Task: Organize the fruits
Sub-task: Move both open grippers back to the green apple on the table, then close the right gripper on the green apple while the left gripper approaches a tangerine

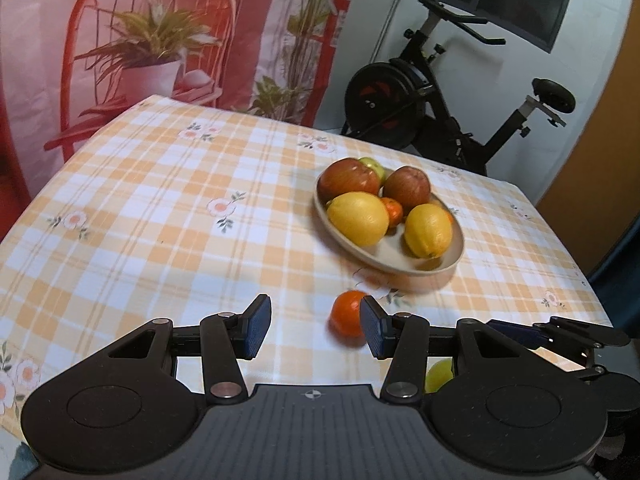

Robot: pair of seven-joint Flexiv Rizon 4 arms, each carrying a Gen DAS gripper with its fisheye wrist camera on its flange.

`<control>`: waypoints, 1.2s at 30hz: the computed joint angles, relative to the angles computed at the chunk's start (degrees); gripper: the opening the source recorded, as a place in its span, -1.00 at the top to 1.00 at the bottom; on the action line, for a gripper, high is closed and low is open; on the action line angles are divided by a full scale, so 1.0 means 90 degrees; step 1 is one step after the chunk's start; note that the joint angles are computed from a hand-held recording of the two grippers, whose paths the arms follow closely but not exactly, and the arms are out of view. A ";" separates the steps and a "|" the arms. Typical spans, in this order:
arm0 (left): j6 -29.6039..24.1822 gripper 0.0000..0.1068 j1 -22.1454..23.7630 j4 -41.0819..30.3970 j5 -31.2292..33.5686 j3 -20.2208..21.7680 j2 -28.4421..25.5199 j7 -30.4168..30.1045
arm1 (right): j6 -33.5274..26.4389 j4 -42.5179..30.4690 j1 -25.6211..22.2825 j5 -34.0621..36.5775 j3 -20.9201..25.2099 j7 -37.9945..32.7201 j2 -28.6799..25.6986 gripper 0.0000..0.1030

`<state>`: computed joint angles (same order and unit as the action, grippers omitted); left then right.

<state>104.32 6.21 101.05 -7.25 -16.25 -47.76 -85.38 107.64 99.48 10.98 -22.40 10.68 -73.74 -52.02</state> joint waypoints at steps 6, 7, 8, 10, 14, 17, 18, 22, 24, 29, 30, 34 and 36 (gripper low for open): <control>-0.0034 0.04 -0.0056 0.0013 -0.0008 0.0045 -0.0017 0.0007 | -0.0135 0.0044 -0.0084 -0.0041 0.0086 -0.0026 0.0005 -0.13; -0.0040 0.04 -0.0060 0.0012 -0.0004 0.0041 -0.0023 0.0016 | -0.0175 0.0045 -0.0140 -0.0066 0.0147 -0.0030 0.0000 -0.13; -0.0059 0.04 -0.0064 0.0004 -0.0002 0.0040 -0.0029 0.0028 | -0.0208 0.0050 -0.0177 -0.0082 0.0186 -0.0038 0.0001 -0.12; -0.0084 0.04 -0.0059 -0.0009 -0.0004 0.0026 -0.0047 0.0048 | -0.0268 0.0054 -0.0271 -0.0134 0.0302 -0.0067 -0.0010 -0.12; -0.0168 0.04 0.0021 0.0001 0.0016 -0.0087 -0.0063 0.0109 | -0.0524 0.0010 -0.0485 -0.0294 0.0609 -0.0172 -0.0050 -0.11; -0.0198 0.04 0.0082 0.0017 0.0056 -0.0179 -0.0067 0.0195 | -0.0727 -0.0001 -0.0600 -0.0370 0.0819 -0.0331 -0.0067 -0.07; -0.0207 0.04 0.0093 0.0023 0.0063 -0.0196 -0.0061 0.0218 | -0.0781 -0.0005 -0.0642 -0.0377 0.0890 -0.0391 -0.0074 -0.02; -0.0209 0.04 0.0099 0.0050 0.0048 -0.0220 -0.0051 0.0262 | -0.0909 -0.0008 -0.0751 -0.0310 0.1094 -0.0595 -0.0090 0.02; -0.0216 0.04 0.0090 0.0067 0.0030 -0.0214 -0.0039 0.0266 | -0.0972 -0.0016 -0.0826 -0.0270 0.1208 -0.0686 -0.0102 0.04; -0.0199 0.04 0.0060 0.0123 0.0013 -0.0190 -0.0001 0.0276 | -0.1096 -0.0045 -0.1004 -0.0174 0.1489 -0.0918 -0.0170 0.14; -0.0198 0.04 0.0045 0.0133 0.0008 -0.0175 0.0008 0.0274 | -0.1125 -0.0063 -0.1048 -0.0161 0.1559 -0.0970 -0.0196 0.17; -0.0180 0.04 -0.0007 0.0209 -0.0011 -0.0115 0.0057 0.0254 | -0.1109 -0.0050 -0.1078 -0.0043 0.1634 -0.1110 -0.0209 0.19; -0.0168 0.04 -0.0039 0.0289 -0.0025 -0.0076 0.0100 0.0223 | -0.1075 -0.0040 -0.1078 0.0014 0.1644 -0.1135 -0.0212 0.19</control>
